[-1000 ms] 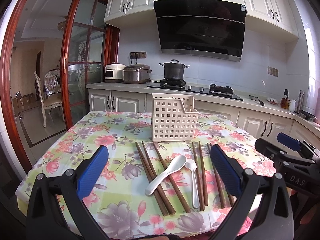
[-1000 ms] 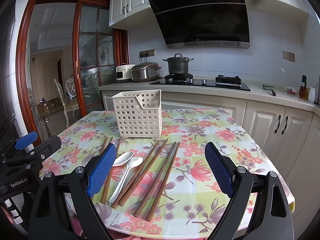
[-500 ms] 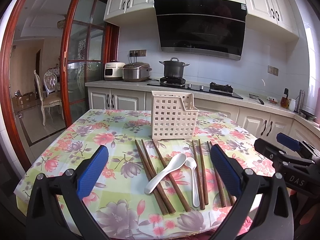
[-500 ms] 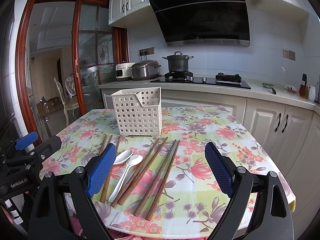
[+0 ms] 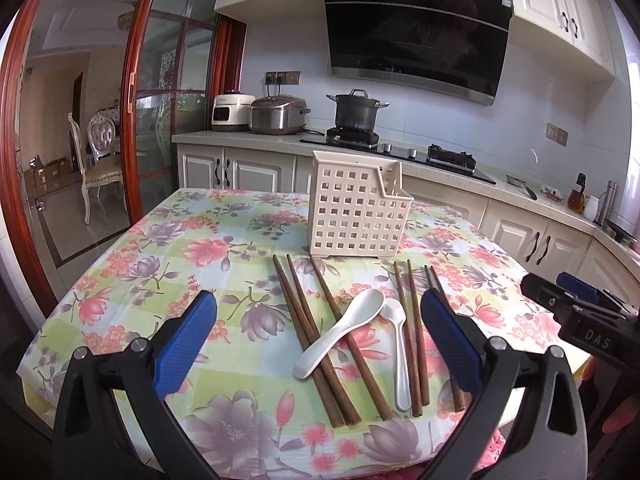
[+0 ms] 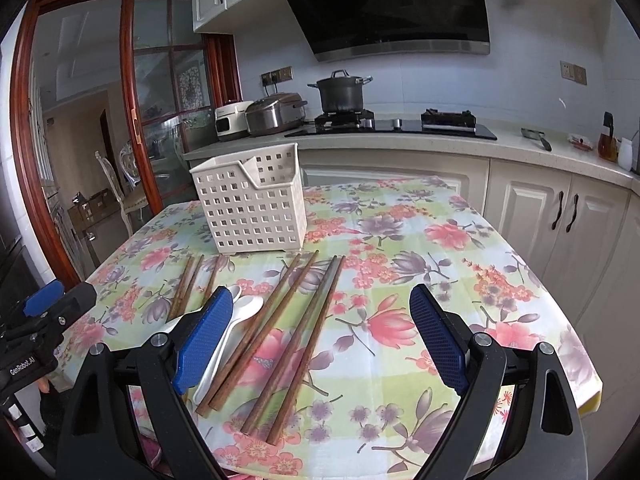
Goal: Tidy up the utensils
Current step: 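Lower the left tool onto a wooden chopstick while the right tool lowers onto another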
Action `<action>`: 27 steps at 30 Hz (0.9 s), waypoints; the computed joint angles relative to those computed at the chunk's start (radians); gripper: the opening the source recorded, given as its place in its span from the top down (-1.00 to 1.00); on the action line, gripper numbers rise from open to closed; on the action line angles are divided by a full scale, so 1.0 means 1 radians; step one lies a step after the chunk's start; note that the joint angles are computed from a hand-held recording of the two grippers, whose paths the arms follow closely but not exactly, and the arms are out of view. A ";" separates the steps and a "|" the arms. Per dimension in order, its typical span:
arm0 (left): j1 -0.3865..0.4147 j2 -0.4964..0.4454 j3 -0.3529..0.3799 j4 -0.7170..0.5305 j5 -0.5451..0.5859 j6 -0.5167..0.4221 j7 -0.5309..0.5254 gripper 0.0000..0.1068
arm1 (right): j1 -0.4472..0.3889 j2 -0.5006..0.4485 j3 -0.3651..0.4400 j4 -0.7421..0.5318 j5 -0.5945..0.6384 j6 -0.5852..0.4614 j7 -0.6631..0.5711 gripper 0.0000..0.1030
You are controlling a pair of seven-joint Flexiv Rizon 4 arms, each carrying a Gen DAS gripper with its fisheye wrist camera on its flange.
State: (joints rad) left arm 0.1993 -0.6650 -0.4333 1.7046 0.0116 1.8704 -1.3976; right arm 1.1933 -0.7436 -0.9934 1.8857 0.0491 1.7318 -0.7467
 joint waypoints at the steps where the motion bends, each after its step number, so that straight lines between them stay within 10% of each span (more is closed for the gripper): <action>1: 0.001 -0.004 -0.001 -0.013 -0.006 -0.026 0.003 -0.84 | -0.033 0.016 0.037 -0.012 -0.008 -0.012 -0.003 -0.65; 6: 0.027 -0.043 -0.047 -0.132 -0.108 -0.328 0.080 -0.84 | -0.244 0.070 0.262 -0.096 -0.090 -0.101 0.022 -0.65; 12: -0.134 -0.113 0.196 -0.346 -0.183 -0.569 0.032 -0.83 | -0.446 0.052 0.460 -0.234 -0.179 -0.239 0.049 -0.16; 18: -0.226 -0.196 0.343 -0.535 -0.235 -0.735 0.005 -0.69 | -0.648 0.008 0.711 -0.406 -0.220 -0.408 -0.003 0.15; 27: -0.273 -0.304 0.431 -0.753 -0.207 -0.901 -0.074 -0.49 | -0.755 -0.053 0.851 -0.537 -0.324 -0.545 0.002 0.37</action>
